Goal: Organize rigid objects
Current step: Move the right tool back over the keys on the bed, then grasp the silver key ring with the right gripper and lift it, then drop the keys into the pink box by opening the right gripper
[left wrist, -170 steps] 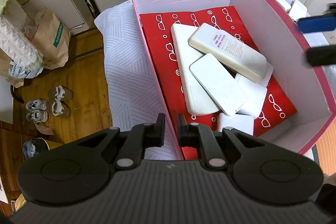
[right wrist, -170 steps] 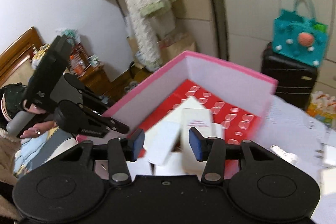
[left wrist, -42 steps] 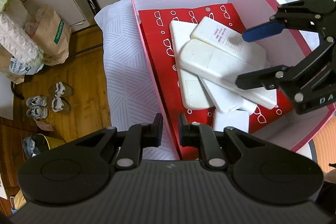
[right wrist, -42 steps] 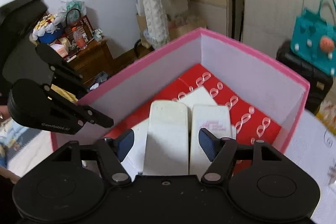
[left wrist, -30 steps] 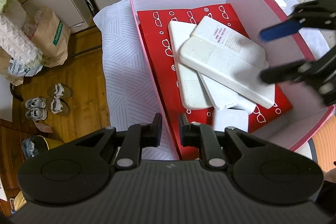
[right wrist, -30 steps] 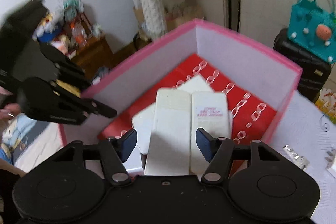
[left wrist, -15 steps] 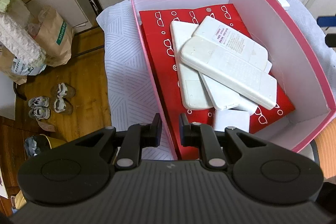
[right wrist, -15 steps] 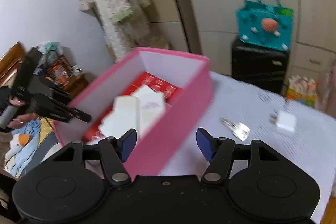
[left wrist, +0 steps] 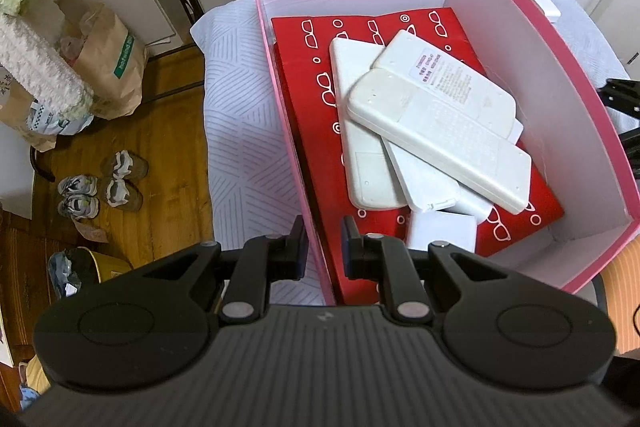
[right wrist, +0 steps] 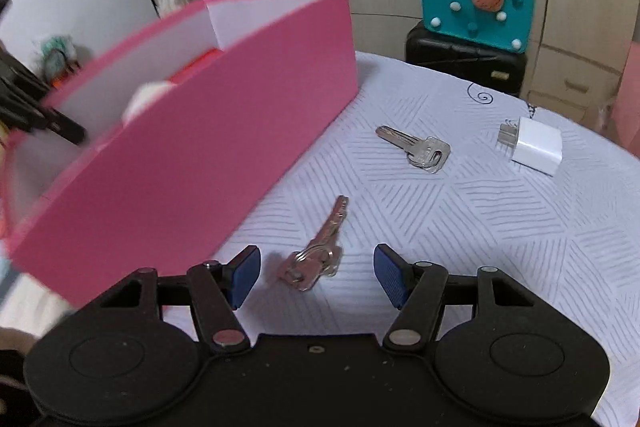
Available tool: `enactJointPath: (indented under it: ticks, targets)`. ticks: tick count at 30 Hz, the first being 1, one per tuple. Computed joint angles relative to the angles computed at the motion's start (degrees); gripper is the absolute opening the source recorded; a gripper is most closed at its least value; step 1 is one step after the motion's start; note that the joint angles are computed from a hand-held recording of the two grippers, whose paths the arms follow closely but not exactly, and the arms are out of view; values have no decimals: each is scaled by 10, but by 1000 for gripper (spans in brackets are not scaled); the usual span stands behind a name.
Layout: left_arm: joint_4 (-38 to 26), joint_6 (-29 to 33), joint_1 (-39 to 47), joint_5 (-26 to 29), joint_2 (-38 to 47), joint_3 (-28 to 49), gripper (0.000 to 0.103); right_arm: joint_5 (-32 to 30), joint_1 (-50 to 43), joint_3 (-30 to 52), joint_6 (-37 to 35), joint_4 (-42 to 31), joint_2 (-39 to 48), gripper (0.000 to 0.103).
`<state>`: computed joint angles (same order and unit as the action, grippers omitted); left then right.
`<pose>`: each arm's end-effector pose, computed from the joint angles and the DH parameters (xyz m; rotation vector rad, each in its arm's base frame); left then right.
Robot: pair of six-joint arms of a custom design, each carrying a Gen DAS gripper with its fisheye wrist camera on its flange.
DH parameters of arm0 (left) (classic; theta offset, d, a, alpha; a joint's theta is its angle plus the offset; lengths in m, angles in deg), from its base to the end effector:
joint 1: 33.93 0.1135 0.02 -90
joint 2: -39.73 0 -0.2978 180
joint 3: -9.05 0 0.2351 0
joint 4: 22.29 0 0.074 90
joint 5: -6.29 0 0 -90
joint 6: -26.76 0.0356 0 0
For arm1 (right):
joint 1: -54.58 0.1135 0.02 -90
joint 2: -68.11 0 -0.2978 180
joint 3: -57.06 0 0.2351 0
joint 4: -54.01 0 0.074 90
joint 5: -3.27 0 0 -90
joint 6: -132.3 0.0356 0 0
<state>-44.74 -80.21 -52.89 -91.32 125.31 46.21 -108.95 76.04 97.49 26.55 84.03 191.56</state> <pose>0.1802 -0.0569 0.1313 0.0171 2.7837 0.0314 0.2530 0.1139 0.0432 -0.9410 2.2871 0.5251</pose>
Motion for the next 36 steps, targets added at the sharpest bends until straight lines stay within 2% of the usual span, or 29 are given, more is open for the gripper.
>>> enactJointPath:
  ticks: [1, 2, 4, 6, 13, 18, 24, 28, 30, 36]
  targets:
    - [0, -1, 0, -1, 1, 0, 14, 30, 16, -13, -11, 41, 9, 54]
    - [0, -2, -1, -1, 1, 0, 14, 37, 22, -22, -26, 59, 9, 30]
    - [0, -2, -2, -1, 2, 0, 14, 34, 19, -33, -19, 73, 2, 22]
    - [3, 0, -2, 0, 4, 0, 14, 22, 9, -48, -4, 98, -7, 10]
    - [22, 3, 8, 11, 15, -7, 14, -2, -6, -89, 25, 116, -91, 8]
    - [34, 8, 17, 19, 18, -13, 14, -19, 8, -110, 49, 113, -186, 7]
    - [38, 11, 21, 22, 16, -16, 14, -123, 5, -102, 118, 82, -282, 8]
    - [41, 11, 21, 24, 16, -18, 14, -196, 33, -60, 152, 39, -283, 8]
    - [43, 13, 22, 26, 16, -18, 14, -210, 59, -36, 157, 7, -272, 8]
    - [44, 18, 29, 32, 11, -21, 14, -173, 139, 37, 145, -52, -187, 8]
